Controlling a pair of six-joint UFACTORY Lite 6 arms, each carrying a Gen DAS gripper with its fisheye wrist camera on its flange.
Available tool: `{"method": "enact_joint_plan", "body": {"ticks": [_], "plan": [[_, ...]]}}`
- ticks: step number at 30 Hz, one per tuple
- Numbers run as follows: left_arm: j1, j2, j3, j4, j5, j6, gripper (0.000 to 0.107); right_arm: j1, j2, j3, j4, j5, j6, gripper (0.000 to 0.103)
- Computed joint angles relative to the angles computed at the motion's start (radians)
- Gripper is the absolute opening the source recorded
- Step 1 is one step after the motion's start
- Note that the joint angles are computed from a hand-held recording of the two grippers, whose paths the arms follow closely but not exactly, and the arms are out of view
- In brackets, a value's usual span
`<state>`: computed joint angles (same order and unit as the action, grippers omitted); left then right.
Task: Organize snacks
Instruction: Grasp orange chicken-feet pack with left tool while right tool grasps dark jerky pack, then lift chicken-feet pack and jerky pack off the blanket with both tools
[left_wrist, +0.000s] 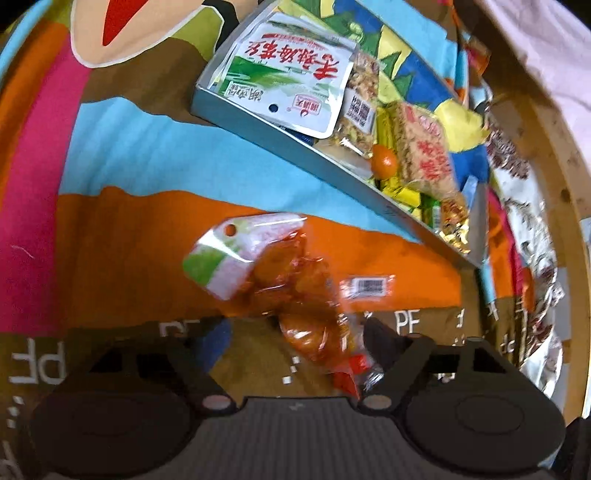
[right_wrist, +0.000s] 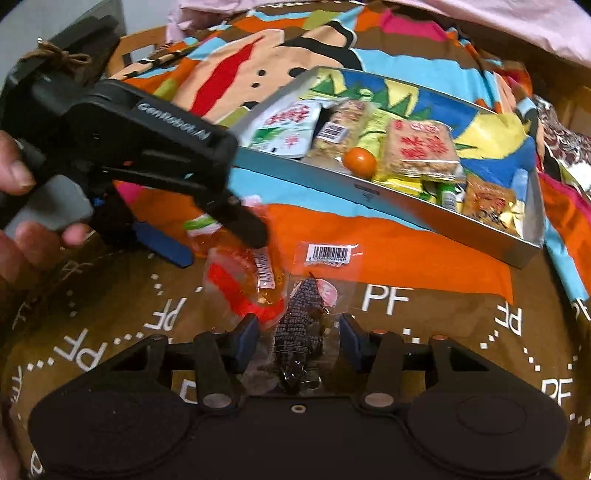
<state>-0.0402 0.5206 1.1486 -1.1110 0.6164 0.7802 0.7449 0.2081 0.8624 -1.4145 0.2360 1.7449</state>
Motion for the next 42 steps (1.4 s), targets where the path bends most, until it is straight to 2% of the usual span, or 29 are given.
{"method": "enact_joint_plan", "body": {"ticks": [4, 8, 12, 15, 18, 22, 24, 31, 33, 34, 36, 39, 42], "plan": [[0.002, 0.0, -0.031, -0.129, -0.011, 0.1, 0.097, 0.026, -0.001, 0.008, 0.08, 0.006, -0.09, 0.05], [-0.021, -0.008, -0.024, -0.094, -0.067, 0.023, 0.096, 0.077, 0.004, 0.029, 0.191, 0.046, -0.208, 0.05], [-0.085, -0.036, -0.045, -0.012, -0.203, -0.035, 0.081, 0.13, 0.029, 0.057, 0.251, 0.17, -0.25, 0.05], [-0.127, -0.059, -0.081, -0.005, -0.284, -0.001, 0.079, 0.139, 0.049, 0.065, 0.215, 0.232, -0.225, 0.05], [-0.195, -0.077, -0.103, 0.084, -0.382, -0.053, 0.079, 0.119, 0.047, 0.057, 0.21, 0.224, -0.205, 0.051], [-0.27, -0.093, -0.129, 0.311, -0.482, -0.239, 0.081, 0.108, 0.057, 0.061, 0.201, 0.234, -0.19, 0.051], [-0.291, -0.097, -0.135, 0.443, -0.507, -0.361, 0.082, 0.096, 0.064, 0.064, 0.204, 0.233, -0.187, 0.054], [-0.3, -0.103, -0.146, 0.477, -0.525, -0.379, 0.076, 0.075, 0.069, 0.07, 0.199, 0.229, -0.19, 0.049], [-0.298, -0.112, -0.157, 0.439, -0.528, -0.329, 0.072, 0.078, 0.059, 0.062, 0.206, 0.235, -0.198, 0.048], [-0.294, -0.118, -0.162, 0.378, -0.523, -0.259, 0.065, 0.076, 0.051, 0.055, 0.209, 0.234, -0.198, 0.048], [-0.281, -0.138, -0.175, 0.287, -0.501, -0.143, 0.061, 0.06, 0.035, 0.042, 0.217, 0.213, -0.202, 0.048], [-0.263, -0.134, -0.169, 0.185, -0.473, -0.012, 0.063, 0.035, 0.025, 0.031, 0.187, 0.187, -0.16, 0.051], [-0.248, -0.112, -0.155, 0.009, -0.448, 0.142, 0.073, 0.019, 0.036, 0.03, 0.116, 0.177, -0.09, 0.06]]}}
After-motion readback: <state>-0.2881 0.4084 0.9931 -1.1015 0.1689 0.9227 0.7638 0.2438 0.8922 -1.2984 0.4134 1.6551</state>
